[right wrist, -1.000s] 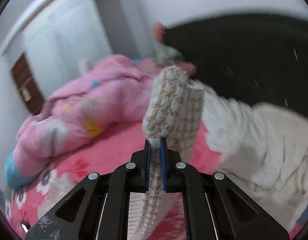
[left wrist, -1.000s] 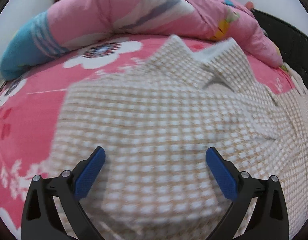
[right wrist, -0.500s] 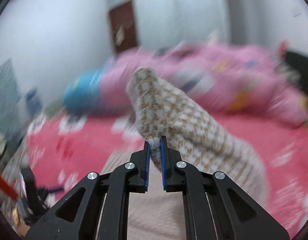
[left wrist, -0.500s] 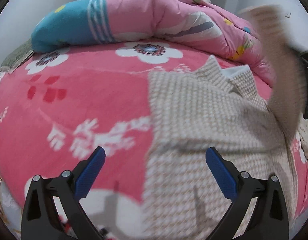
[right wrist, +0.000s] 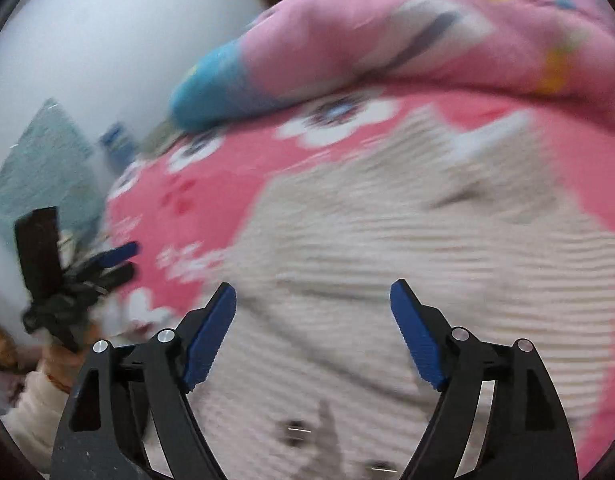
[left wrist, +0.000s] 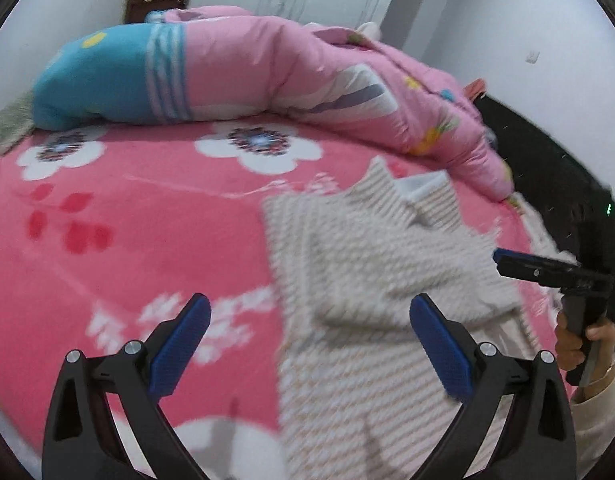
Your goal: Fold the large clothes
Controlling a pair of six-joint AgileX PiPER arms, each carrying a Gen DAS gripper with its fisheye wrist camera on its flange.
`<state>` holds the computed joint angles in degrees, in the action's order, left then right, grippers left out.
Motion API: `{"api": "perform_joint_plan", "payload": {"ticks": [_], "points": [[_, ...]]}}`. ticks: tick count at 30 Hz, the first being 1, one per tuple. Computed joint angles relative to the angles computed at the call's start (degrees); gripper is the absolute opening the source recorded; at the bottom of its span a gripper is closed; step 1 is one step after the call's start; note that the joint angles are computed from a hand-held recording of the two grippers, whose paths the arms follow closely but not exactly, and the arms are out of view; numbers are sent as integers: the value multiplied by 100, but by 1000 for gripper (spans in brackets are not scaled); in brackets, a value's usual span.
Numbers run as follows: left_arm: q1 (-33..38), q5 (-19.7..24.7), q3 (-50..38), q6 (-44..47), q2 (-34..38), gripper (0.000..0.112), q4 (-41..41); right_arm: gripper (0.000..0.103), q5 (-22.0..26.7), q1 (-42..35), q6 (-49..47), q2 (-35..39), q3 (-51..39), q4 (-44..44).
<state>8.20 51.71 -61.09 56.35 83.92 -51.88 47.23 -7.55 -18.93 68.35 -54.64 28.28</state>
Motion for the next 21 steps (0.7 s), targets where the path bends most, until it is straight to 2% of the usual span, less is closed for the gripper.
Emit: {"api": "perform_joint_plan", "payload": {"ticks": [2, 4, 6, 8, 10, 13, 16, 18, 19, 20, 21], "points": [[-280, -91, -315, -247, 327, 91, 28, 76, 15, -832, -74, -53, 58, -101], [-651, -206, -733, -713, 745, 82, 311, 76, 51, -1830, -528, 80, 83, 189], [-991, -145, -1305, -1223, 1306, 64, 673, 76, 103, -2629, -900, 351, 78, 479], [-1223, -55, -1787, -1674, 1772, 57, 1019, 74, 143, -3180, -1016, 800, -80, 662], [-1466, 35, -2369, -2241, 2327, 52, 1420, 74, 84, -3484, -1026, 1182, -237, 691], [-1624, 205, -2905, -2593, 2866, 40, 1589, 72, 58, -3753, -1018, 1649, -477, 678], [-1733, 98, -2995, -2571, 2961, 27, 1680, 67, 224, -3831, -984, 2111, -725, 696], [-1861, -134, -2846, -2562, 2783, 10, 1980, 65, 352, -3874, -1011, 2360, -856, 732], [-1866, -193, -2764, -2446, 2678, 9, 1986, 62, 384, -3870, -1059, 2468, -891, 799], [-1851, -227, -2715, -2354, 2610, 8, 1931, 50, 450, -3884, -1144, 2467, -887, 886], [-1817, -294, -2608, -2162, 2452, 8, 1807, 25, 491, -3912, -1378, 2495, -866, 1103]]}}
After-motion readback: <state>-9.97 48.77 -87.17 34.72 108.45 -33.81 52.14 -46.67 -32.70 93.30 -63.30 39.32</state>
